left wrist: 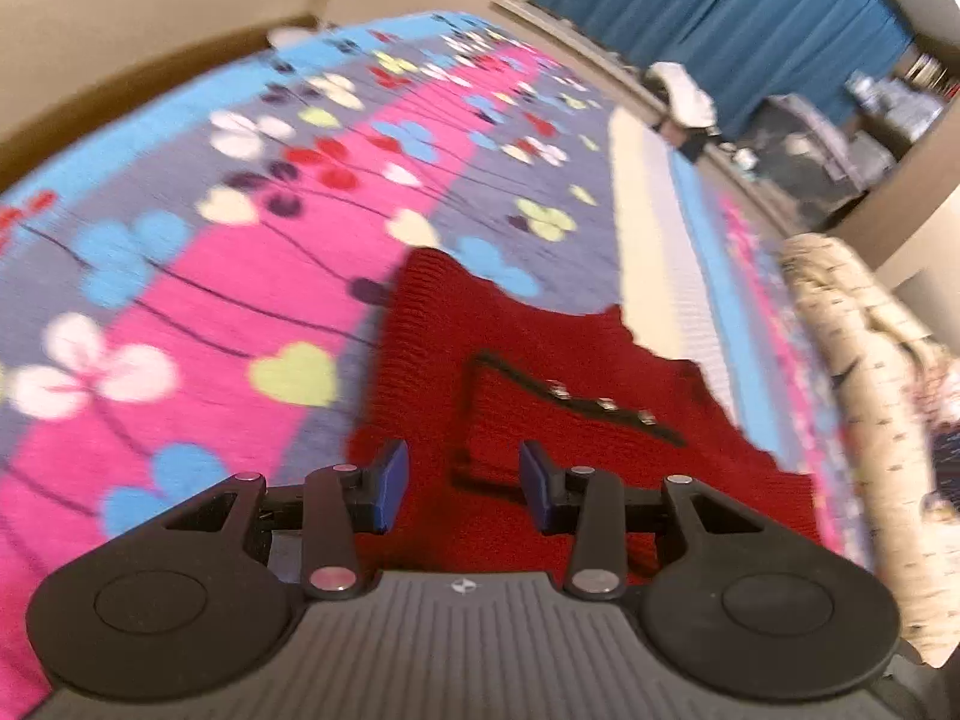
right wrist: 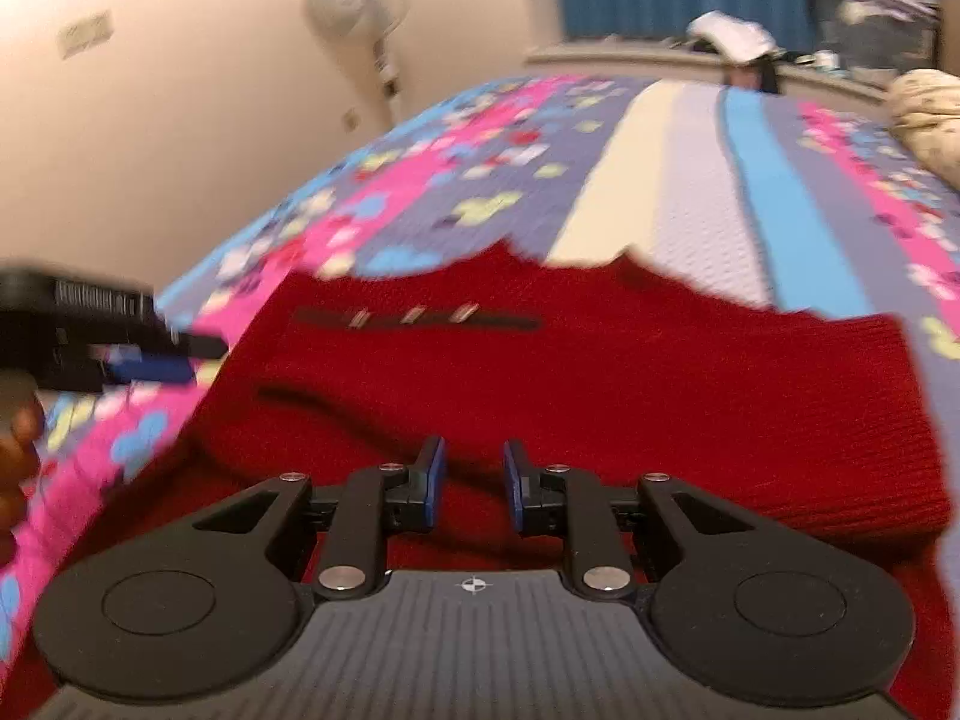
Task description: Fold small clothes
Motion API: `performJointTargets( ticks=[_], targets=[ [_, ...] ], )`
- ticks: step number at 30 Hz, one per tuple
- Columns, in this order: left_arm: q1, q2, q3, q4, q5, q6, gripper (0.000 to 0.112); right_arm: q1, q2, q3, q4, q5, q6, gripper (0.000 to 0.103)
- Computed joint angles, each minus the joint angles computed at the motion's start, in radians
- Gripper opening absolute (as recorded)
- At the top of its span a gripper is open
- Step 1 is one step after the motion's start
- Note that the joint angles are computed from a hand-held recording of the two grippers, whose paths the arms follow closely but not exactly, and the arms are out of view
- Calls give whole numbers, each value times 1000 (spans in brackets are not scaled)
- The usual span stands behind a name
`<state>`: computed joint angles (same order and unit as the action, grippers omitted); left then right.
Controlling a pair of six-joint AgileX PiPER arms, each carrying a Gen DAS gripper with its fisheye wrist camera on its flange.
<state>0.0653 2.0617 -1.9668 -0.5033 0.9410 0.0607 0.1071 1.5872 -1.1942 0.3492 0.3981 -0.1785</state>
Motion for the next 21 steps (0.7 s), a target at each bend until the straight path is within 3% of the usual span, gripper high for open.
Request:
performJointTargets(
  ticks=[3, 6, 8, 9, 10, 11, 15, 17, 19, 21],
  targets=[
    [-2, 49, -31, -27, -9, 8, 44, -47, -87, 27, -71, -11, 76, 22],
    [-1, 124, -107, -80, 34, 30, 44, -108, -168, 37, -142, -2, 174, 26],
    [-31, 129, -92, -32, -11, 47, 43, -167, -236, 65, -149, 16, 207, 28],
    [-48, 121, -73, -4, -40, 62, 38, -194, -265, 78, -149, 28, 221, 28],
    [-68, 109, -61, 42, -61, 59, 19, -228, -298, 98, -137, 41, 222, 28],
    [-85, 92, -51, 97, -79, 40, 7, -259, -323, 124, -120, 45, 215, 28],
    [-57, 12, -12, 43, -138, 76, 3, -381, -388, 192, -67, 105, 203, 29],
    [-65, -38, 30, 121, -205, 44, 3, -434, -365, 217, 4, 115, 144, 29],
    [-66, -31, 14, 190, -177, -38, 4, -423, -340, 243, -80, 86, 217, 29],
    [-73, 15, -54, 197, -78, -27, 6, -418, -289, 247, -122, 41, 233, 29]
  ],
)
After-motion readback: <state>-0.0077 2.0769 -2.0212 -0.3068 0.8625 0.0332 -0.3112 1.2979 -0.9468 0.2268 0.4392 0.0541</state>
